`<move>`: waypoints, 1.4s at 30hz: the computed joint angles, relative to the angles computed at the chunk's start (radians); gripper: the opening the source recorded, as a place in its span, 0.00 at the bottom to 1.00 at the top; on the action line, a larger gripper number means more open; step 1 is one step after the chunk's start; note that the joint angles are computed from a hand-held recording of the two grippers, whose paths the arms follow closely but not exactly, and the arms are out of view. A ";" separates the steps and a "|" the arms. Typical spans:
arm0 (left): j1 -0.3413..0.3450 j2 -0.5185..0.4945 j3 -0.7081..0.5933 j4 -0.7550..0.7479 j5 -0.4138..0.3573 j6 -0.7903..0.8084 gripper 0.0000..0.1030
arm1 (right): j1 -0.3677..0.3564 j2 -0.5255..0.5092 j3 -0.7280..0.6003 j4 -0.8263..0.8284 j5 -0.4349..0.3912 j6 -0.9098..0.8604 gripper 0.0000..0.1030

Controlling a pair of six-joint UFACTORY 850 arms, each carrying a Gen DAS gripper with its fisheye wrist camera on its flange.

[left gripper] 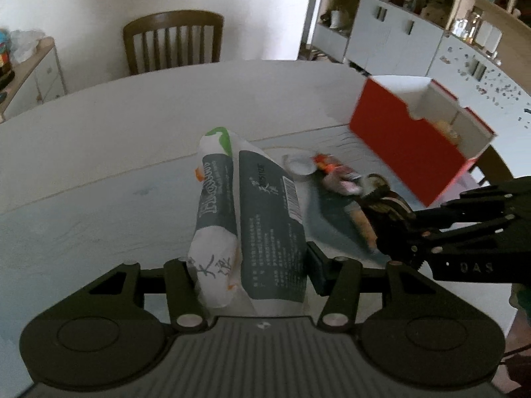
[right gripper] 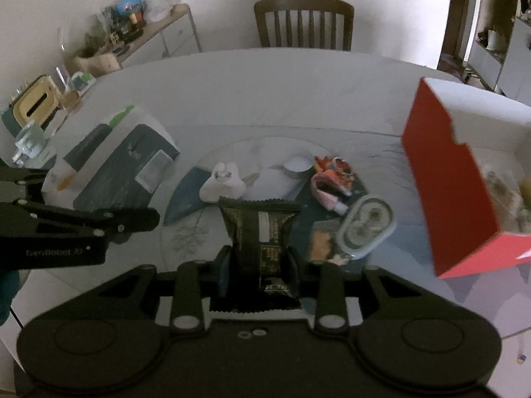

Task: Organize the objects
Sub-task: 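Lift the printed bag and black packet and carry both over the red box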

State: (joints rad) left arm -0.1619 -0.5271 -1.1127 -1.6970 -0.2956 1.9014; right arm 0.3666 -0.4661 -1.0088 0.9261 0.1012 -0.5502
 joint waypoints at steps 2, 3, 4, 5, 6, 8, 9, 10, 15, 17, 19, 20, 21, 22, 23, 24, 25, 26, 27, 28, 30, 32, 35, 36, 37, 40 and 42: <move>-0.013 0.020 0.011 0.002 -0.002 -0.001 0.51 | -0.008 0.029 0.027 -0.068 0.006 0.070 0.32; -0.021 0.029 0.016 0.002 -0.003 -0.003 0.51 | -0.012 0.042 0.039 -0.097 0.008 0.101 0.32; -0.029 0.037 0.020 0.004 -0.002 -0.009 0.51 | -0.018 0.058 0.054 -0.134 0.012 0.141 0.32; -0.037 0.042 0.022 0.003 -0.002 -0.012 0.51 | -0.024 0.073 0.068 -0.209 0.016 0.219 0.32; -0.047 0.048 0.025 0.003 0.001 -0.019 0.51 | -0.029 0.085 0.081 -0.279 0.020 0.291 0.32; -0.065 0.058 0.028 0.006 0.004 -0.036 0.51 | -0.043 0.113 0.106 -0.339 0.028 0.350 0.32; -0.076 0.062 0.029 0.008 0.007 -0.046 0.51 | -0.051 0.127 0.119 -0.370 0.031 0.381 0.32; -0.087 0.065 0.029 0.005 0.010 -0.049 0.51 | -0.061 0.142 0.131 -0.411 0.030 0.418 0.32; -0.145 0.071 0.020 -0.023 0.029 -0.048 0.51 | -0.099 0.194 0.177 -0.473 0.033 0.462 0.32; -0.168 0.068 0.007 -0.022 0.038 -0.060 0.51 | -0.115 0.213 0.197 -0.470 0.041 0.450 0.32; -0.190 0.066 -0.002 -0.035 0.044 -0.057 0.52 | -0.133 0.233 0.216 -0.480 0.048 0.445 0.32; -0.203 0.063 -0.010 -0.039 0.049 -0.059 0.51 | -0.144 0.241 0.223 -0.510 0.049 0.469 0.32; -0.213 0.061 -0.012 -0.054 0.053 -0.047 0.52 | -0.156 0.248 0.230 -0.558 0.050 0.510 0.32; -0.225 0.057 -0.020 -0.059 0.058 -0.046 0.51 | -0.168 0.255 0.237 -0.585 0.053 0.534 0.32; -0.237 0.053 -0.026 -0.067 0.062 -0.041 0.51 | -0.180 0.261 0.243 -0.612 0.056 0.554 0.32; -0.248 0.048 -0.034 -0.073 0.067 -0.040 0.51 | -0.192 0.265 0.248 -0.643 0.056 0.580 0.32; -0.259 0.042 -0.043 -0.076 0.073 -0.041 0.52 | -0.207 0.271 0.256 -0.690 0.059 0.619 0.32; -0.269 0.038 -0.049 -0.083 0.078 -0.040 0.52 | -0.219 0.274 0.260 -0.727 0.060 0.650 0.32; -0.280 0.031 -0.058 -0.081 0.084 -0.046 0.52 | -0.232 0.276 0.263 -0.762 0.062 0.677 0.32; -0.290 0.025 -0.069 -0.077 0.089 -0.053 0.52 | -0.248 0.279 0.269 -0.805 0.064 0.711 0.32; -0.309 0.011 -0.088 -0.068 0.100 -0.069 0.52 | -0.279 0.287 0.280 -0.922 0.066 0.810 0.32; -0.326 -0.005 -0.110 -0.041 0.109 -0.104 0.52 | -0.309 0.293 0.290 -1.010 0.072 0.876 0.32; -0.349 -0.031 -0.149 0.035 0.117 -0.193 0.52 | -0.345 0.294 0.294 -1.091 0.077 0.933 0.32; -0.356 -0.041 -0.164 0.064 0.119 -0.225 0.52 | -0.357 0.295 0.294 -1.108 0.078 0.943 0.32; -0.364 -0.052 -0.179 0.091 0.123 -0.254 0.52 | -0.370 0.295 0.294 -1.122 0.080 0.948 0.32; -0.385 -0.084 -0.225 0.204 0.133 -0.365 0.52 | -0.416 0.291 0.292 -1.174 0.091 0.967 0.32; -0.397 -0.106 -0.260 0.308 0.135 -0.465 0.52 | -0.439 0.286 0.287 -1.199 0.095 0.975 0.32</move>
